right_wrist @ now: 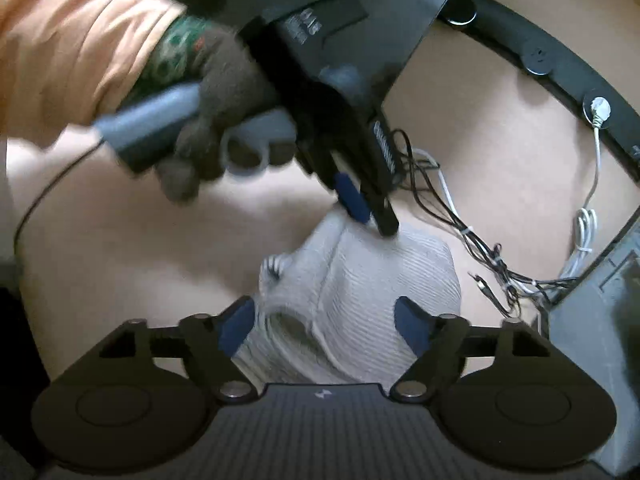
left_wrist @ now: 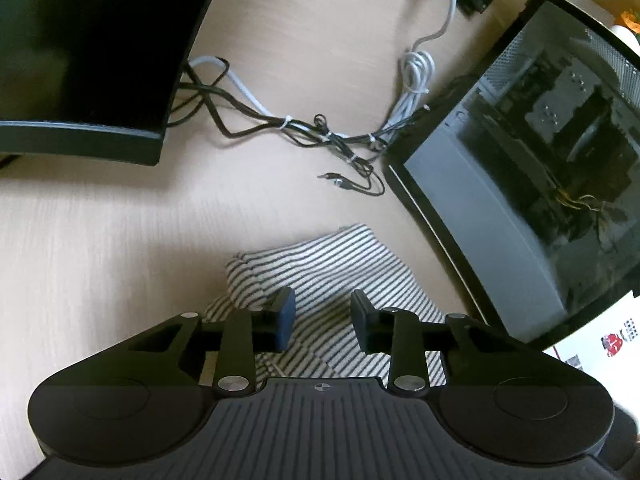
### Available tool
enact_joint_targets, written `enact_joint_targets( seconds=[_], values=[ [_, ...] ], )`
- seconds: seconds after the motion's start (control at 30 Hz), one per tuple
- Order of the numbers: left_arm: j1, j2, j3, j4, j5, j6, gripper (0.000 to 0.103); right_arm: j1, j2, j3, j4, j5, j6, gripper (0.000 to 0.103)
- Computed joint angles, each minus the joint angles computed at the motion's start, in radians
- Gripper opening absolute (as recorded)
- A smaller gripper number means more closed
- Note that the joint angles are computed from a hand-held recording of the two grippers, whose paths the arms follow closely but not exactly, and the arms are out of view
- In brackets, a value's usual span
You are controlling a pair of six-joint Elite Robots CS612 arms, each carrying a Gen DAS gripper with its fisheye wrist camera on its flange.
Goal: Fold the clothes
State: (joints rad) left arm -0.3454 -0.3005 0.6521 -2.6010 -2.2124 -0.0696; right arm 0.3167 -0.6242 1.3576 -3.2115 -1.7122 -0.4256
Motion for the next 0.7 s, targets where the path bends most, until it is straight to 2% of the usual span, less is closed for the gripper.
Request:
enact_joint_targets(
  seconds=[0.03, 0.07, 0.1, 0.13, 0.2, 0.27, 0.33, 0.37, 0.47, 0.53, 0.63, 0.7],
  values=[
    [0.0, 0.002, 0.0, 0.001, -0.001, 0.005, 0.034, 0.001, 0.005, -0.001, -0.002, -0.002, -0.007, 0.079],
    [0.001, -0.002, 0.006, -0.002, -0.003, 0.004, 0.034, 0.003, 0.01, -0.002, -0.005, -0.005, -0.014, 0.072],
    [0.002, -0.005, 0.013, -0.006, -0.006, 0.003, 0.034, 0.004, 0.015, -0.003, -0.007, -0.007, -0.021, 0.043],
    [0.003, -0.006, 0.008, -0.009, -0.008, -0.017, 0.035, 0.002, 0.016, -0.007, 0.0, -0.009, 0.003, 0.03],
    [0.01, -0.023, 0.036, -0.05, -0.034, -0.056, 0.042, -0.006, 0.008, -0.004, -0.009, -0.001, 0.067, 0.015],
    [0.019, -0.045, 0.078, -0.107, -0.061, -0.09, 0.044, -0.021, -0.01, 0.014, -0.041, 0.002, 0.141, 0.01],
    [0.026, -0.073, 0.128, -0.103, -0.082, -0.057, 0.043, -0.042, -0.029, 0.026, -0.04, 0.048, 0.263, 0.009],
    [0.027, -0.083, 0.146, -0.068, -0.103, -0.004, 0.039, -0.053, -0.037, 0.03, -0.04, 0.07, 0.324, 0.009],
    [0.02, -0.112, 0.204, 0.043, -0.13, 0.178, 0.035, -0.085, -0.059, 0.044, -0.046, 0.152, 0.504, 0.008],
    [0.01, -0.12, 0.236, 0.062, -0.137, 0.229, 0.035, -0.102, -0.058, 0.036, -0.069, 0.232, 0.588, 0.008],
    [0.005, -0.106, 0.236, 0.039, -0.174, 0.208, 0.037, -0.105, -0.048, 0.015, -0.052, 0.33, 0.597, 0.008],
    [0.003, -0.102, 0.243, 0.015, -0.186, 0.208, 0.038, -0.101, -0.026, -0.026, 0.018, 0.366, 0.576, 0.008]
  ],
)
